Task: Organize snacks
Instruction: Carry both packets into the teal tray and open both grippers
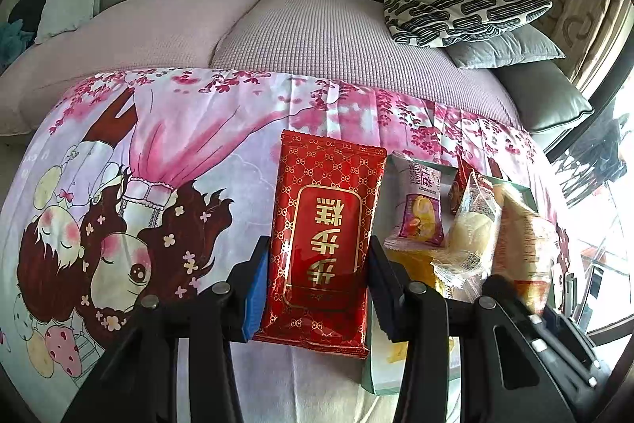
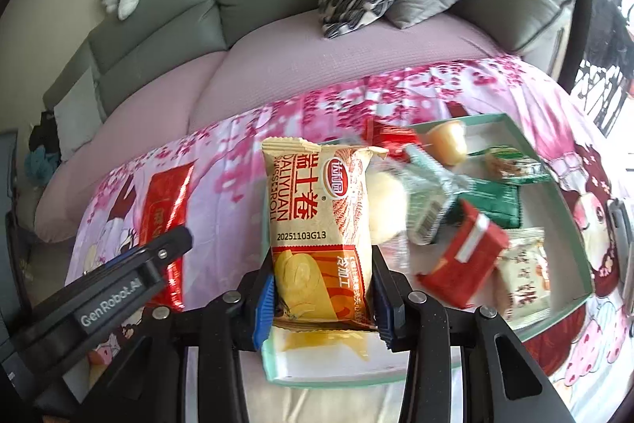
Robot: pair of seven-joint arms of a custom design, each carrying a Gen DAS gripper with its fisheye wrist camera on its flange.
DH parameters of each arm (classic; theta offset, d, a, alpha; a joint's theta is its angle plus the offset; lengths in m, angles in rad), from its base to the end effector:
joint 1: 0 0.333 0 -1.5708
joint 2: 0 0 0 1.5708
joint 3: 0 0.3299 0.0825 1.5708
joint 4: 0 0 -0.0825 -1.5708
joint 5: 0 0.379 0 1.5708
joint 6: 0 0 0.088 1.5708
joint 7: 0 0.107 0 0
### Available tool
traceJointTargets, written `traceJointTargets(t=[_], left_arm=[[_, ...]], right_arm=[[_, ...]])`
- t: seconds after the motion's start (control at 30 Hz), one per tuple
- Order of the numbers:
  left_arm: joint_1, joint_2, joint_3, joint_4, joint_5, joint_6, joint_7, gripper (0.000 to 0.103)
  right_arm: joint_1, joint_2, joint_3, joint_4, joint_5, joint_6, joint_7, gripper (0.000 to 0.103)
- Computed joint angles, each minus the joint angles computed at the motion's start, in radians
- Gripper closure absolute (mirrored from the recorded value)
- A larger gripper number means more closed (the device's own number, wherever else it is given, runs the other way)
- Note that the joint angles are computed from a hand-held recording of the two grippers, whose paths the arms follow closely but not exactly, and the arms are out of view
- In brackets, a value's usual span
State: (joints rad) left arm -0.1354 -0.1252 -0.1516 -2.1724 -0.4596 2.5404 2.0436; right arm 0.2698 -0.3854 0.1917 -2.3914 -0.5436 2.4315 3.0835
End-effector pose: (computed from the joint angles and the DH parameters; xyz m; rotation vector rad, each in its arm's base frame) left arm 0.5216 -0.1513 0.5157 -1.5256 2.4233 -0.8274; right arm 0.4064 0.2084 0.5207 -1.0903 2.3602 -0.5610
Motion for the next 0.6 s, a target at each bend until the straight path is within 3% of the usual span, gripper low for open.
traceJointTargets(t=[0.3,0.6], left_arm=[[-0.019,0.001,-0.015,-0.017,0.021,-0.004,0.012,0.056],[-0.039,0.017,-0.037,-0.038,0.094,0.002,-0.010,0.056]], right_arm=[[-0.038,-0.145,0.003,-0.095,0.016,-0.091,0.075,0.060],[-0.049,-0.210,-0.025,-0.163,0.074,-0.121,0.069,0.060]])
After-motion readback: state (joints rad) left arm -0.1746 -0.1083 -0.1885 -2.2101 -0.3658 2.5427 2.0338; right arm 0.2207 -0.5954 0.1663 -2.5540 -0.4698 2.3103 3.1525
